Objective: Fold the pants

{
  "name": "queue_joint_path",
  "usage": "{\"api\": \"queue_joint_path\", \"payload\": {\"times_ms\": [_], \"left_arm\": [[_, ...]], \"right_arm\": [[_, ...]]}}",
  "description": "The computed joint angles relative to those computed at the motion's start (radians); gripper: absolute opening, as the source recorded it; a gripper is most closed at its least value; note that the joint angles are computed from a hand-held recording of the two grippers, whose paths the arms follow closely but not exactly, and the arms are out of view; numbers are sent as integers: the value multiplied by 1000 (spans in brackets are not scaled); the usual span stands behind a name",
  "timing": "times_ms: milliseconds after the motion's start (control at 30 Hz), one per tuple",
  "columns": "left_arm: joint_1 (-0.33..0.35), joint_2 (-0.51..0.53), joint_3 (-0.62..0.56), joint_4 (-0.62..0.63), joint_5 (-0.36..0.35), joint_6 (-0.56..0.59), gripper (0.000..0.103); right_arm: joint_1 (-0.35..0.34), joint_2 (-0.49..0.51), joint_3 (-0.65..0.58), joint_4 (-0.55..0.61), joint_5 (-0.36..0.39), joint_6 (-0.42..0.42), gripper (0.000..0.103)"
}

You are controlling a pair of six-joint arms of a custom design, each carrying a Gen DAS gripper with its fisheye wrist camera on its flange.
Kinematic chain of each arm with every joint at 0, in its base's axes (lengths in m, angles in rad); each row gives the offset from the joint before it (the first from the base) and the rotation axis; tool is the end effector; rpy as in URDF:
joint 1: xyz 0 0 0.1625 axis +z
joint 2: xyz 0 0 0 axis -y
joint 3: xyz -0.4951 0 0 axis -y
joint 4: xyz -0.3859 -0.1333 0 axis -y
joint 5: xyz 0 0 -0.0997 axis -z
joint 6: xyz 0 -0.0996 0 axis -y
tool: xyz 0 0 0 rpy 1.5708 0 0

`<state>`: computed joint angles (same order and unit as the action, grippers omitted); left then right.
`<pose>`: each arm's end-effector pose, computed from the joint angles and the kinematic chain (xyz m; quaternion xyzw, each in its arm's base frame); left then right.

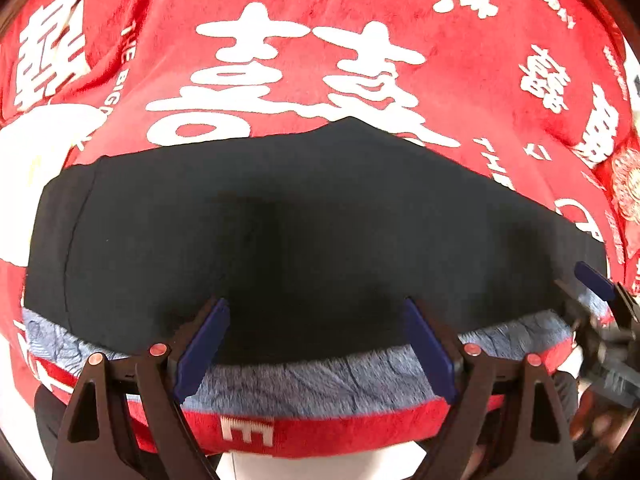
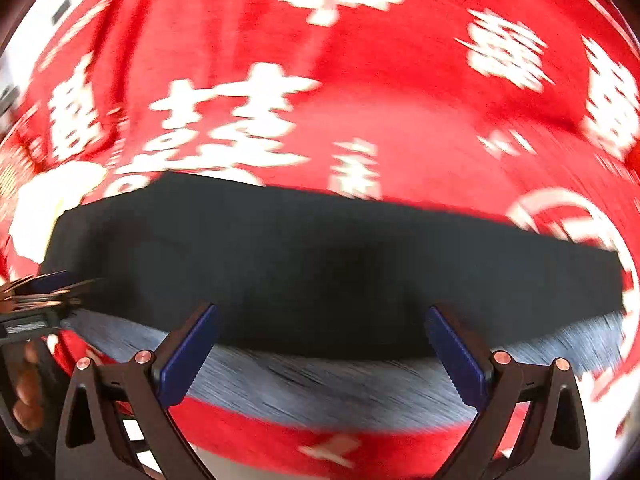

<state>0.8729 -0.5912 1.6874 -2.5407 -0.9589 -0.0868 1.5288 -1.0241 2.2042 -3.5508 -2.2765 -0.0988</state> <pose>-0.2885 -0.6404 0.0018 0.3044 0.9019 -0.0593 0.3008 0.0465 -0.5306 0.2473 -0.1100 -0.8678 0.3421 0.3432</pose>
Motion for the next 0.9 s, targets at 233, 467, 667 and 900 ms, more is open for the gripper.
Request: {"api": "queue_joint_path", "payload": {"times_ms": [233,467,667,900], "left_arm": [[26,-27,26,44,-18,78,90],[68,-102,83,15,62,45,90],[103,-90,18,48,11,-21,90],[114,-100,58,0,3,11,91]], "right_arm": [[14,148,-145,186,-3,-14,103],[19,89,-80,192,-85,67,102],[47,105,-209,203,30,28,102],[33,218,-471,441,268,-38,102]]}}
